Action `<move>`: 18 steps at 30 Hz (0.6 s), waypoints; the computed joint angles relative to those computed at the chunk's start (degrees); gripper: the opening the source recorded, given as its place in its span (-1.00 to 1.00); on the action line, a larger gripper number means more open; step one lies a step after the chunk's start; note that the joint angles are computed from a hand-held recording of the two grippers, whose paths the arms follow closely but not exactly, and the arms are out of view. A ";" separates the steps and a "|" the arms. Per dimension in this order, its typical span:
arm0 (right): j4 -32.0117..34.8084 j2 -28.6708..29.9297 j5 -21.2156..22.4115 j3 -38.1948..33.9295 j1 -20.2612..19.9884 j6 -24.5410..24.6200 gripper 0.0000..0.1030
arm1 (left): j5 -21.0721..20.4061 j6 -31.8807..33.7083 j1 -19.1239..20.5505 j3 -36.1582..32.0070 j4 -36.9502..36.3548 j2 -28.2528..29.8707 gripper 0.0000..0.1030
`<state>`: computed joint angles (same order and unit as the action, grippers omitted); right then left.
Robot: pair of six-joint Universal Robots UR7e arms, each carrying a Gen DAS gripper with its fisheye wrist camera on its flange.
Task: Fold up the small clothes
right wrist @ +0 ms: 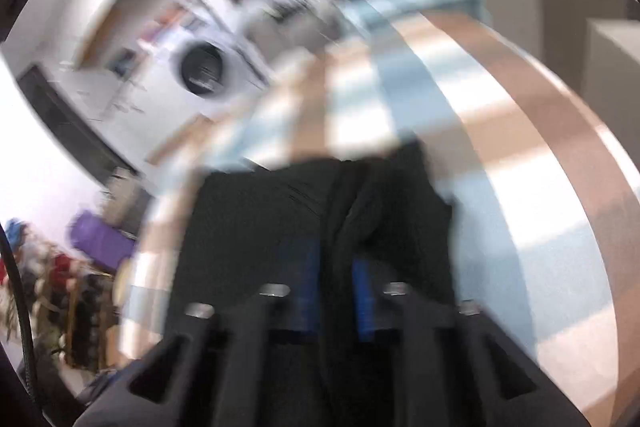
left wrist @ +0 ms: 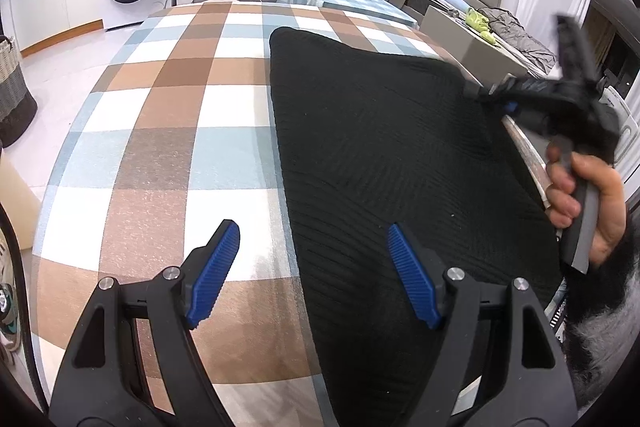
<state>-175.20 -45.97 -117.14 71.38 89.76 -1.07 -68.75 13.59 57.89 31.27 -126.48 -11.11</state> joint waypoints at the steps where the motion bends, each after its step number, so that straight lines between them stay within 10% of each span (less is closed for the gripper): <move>1: -4.35 0.03 2.32 1.06 0.20 -4.58 -0.77 | 0.02 0.10 0.02 -0.07 -0.03 0.02 0.45; 4: -4.20 1.61 -4.49 -0.76 2.31 -9.90 -0.77 | -0.34 -0.02 0.16 -0.57 0.44 0.28 0.45; 7: 6.30 2.01 -13.08 -3.84 1.51 1.35 -0.68 | -0.44 0.01 0.20 -0.85 0.56 0.44 0.45; 12: 7.59 -3.81 -6.14 3.73 -0.01 8.33 -0.20 | -0.78 -0.16 0.31 -0.06 0.29 0.04 0.45; 18: 11.17 -6.68 -3.21 9.37 0.57 8.53 -0.17 | -0.75 -0.68 0.31 -0.12 0.72 0.17 0.45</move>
<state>-164.03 -52.65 -120.35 80.75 90.34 7.46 -69.50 12.91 58.20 31.16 -125.77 -10.95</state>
